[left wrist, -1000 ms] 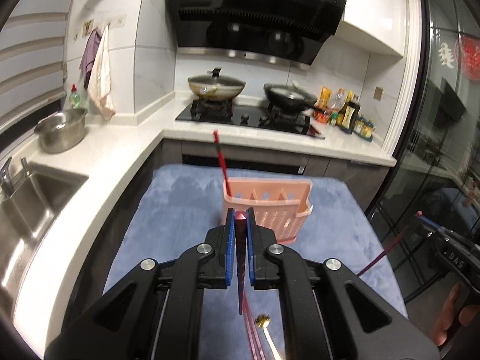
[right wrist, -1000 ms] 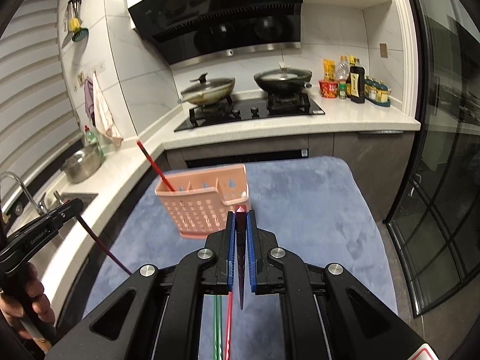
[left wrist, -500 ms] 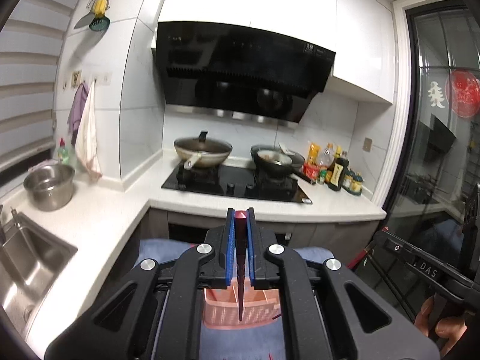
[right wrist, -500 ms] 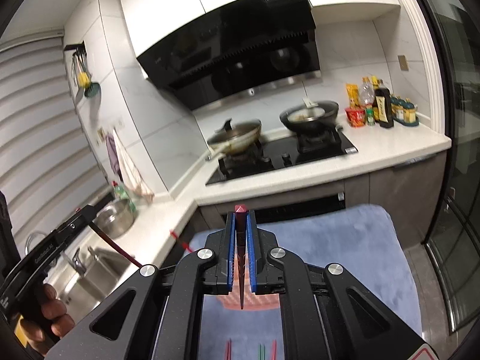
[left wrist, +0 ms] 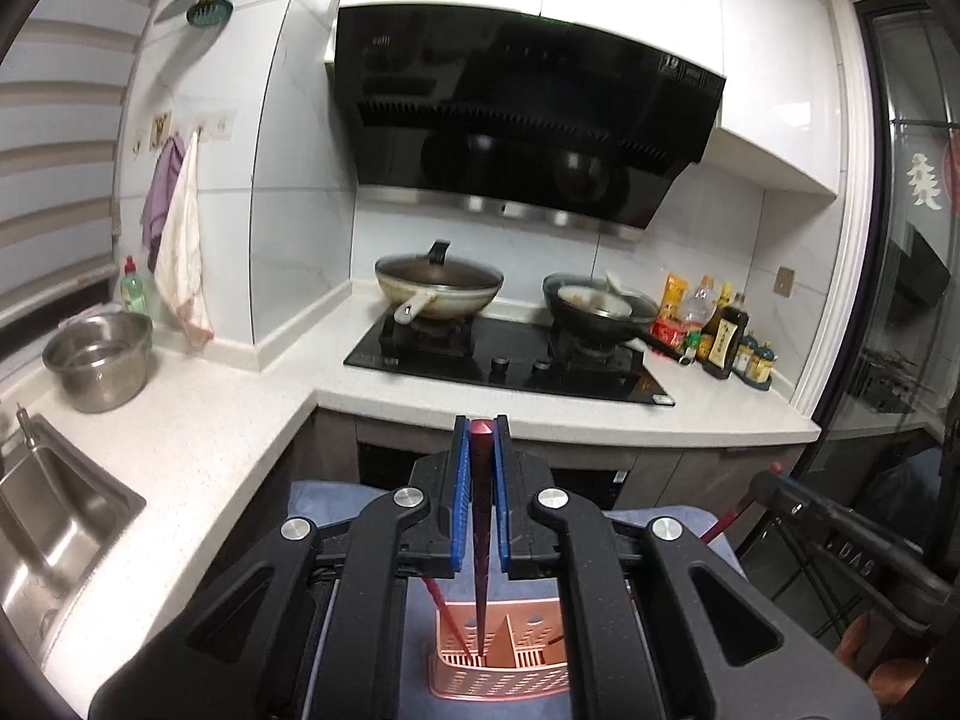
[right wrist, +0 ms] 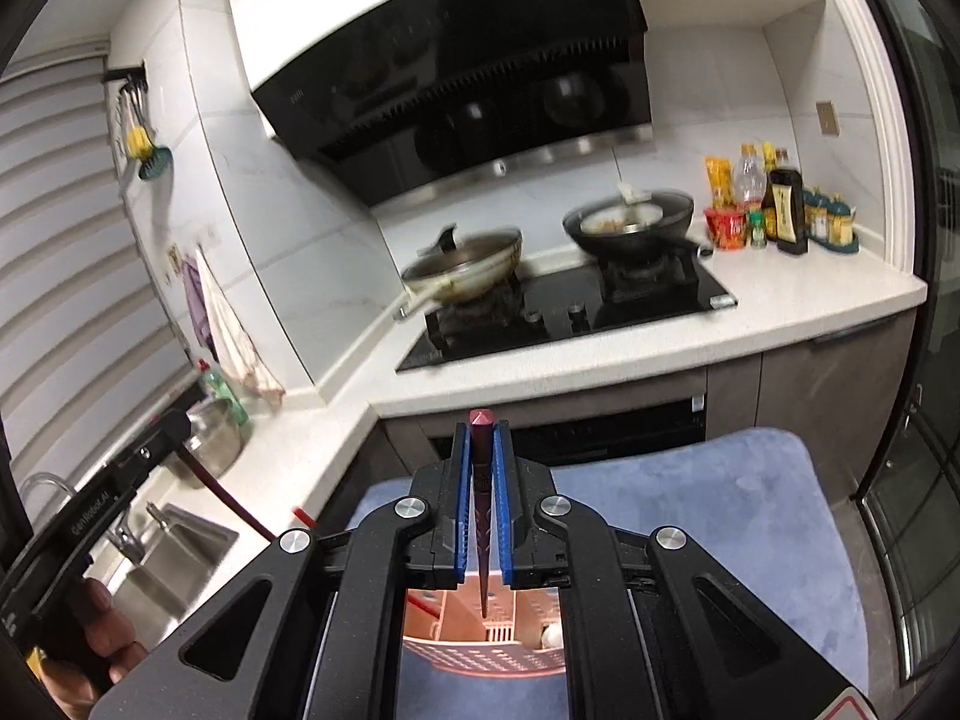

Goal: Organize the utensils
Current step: 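Lift both chopsticks, lower them into the pink holder and open both tools, then move both open tools back over the remaining chopsticks on the mat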

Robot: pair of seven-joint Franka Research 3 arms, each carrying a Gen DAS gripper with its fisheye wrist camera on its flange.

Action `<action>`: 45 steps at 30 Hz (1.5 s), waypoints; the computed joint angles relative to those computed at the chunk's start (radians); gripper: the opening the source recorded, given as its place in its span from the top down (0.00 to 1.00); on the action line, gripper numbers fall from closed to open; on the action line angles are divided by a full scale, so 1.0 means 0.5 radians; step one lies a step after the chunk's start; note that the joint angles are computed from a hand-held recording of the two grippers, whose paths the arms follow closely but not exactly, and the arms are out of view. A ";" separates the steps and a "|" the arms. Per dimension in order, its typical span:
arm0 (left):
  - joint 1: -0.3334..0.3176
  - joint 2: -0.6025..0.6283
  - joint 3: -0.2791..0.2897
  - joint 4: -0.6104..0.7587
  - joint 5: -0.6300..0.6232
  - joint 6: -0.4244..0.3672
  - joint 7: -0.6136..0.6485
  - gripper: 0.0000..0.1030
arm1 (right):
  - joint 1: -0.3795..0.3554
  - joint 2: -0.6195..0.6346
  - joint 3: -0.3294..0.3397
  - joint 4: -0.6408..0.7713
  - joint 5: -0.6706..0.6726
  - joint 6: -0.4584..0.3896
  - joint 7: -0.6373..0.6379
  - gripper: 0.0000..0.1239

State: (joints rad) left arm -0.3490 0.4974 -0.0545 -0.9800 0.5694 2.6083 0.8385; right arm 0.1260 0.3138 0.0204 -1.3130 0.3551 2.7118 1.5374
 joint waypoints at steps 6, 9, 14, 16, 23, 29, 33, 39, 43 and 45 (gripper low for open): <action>0.005 0.065 -0.018 0.032 -0.052 -0.046 0.051 0.93 | 0.025 0.071 -0.015 0.009 -0.064 -0.058 0.031 0.94; 0.012 0.086 -0.025 0.042 -0.089 -0.062 0.070 0.93 | 0.034 0.098 -0.021 0.028 -0.090 -0.083 0.054 0.94; 0.037 0.081 -0.041 0.007 -0.164 -0.050 0.082 0.89 | 0.051 0.104 -0.044 0.026 -0.150 -0.084 0.093 0.93; 0.024 0.068 -0.018 -0.009 -0.143 -0.057 0.050 0.66 | 0.077 0.094 -0.081 0.008 -0.224 -0.061 0.162 0.79; 0.008 -0.008 0.003 -0.120 -0.038 -0.036 -0.059 0.52 | 0.041 0.011 -0.048 -0.091 -0.195 0.009 0.152 0.69; 0.018 -0.213 -0.011 -0.414 0.050 0.009 -0.139 0.52 | 0.038 -0.174 -0.031 -0.332 -0.167 0.059 0.068 0.69; 0.044 -0.420 -0.044 -0.724 0.152 0.056 -0.222 0.51 | 0.057 -0.402 -0.042 -0.663 -0.207 0.131 0.044 0.68; 0.135 -0.778 -0.158 -1.311 0.228 0.083 -0.357 0.44 | 0.053 -0.797 -0.034 -1.270 -0.500 0.206 0.216 0.66; 0.196 -0.988 -0.245 -1.685 0.189 0.094 -0.405 0.44 | -0.029 -1.044 0.045 -1.664 -0.630 0.200 0.355 0.66; 0.218 -1.093 -0.284 -1.884 0.115 0.100 -0.399 0.44 | -0.081 -1.160 0.096 -1.849 -0.721 0.188 0.442 0.66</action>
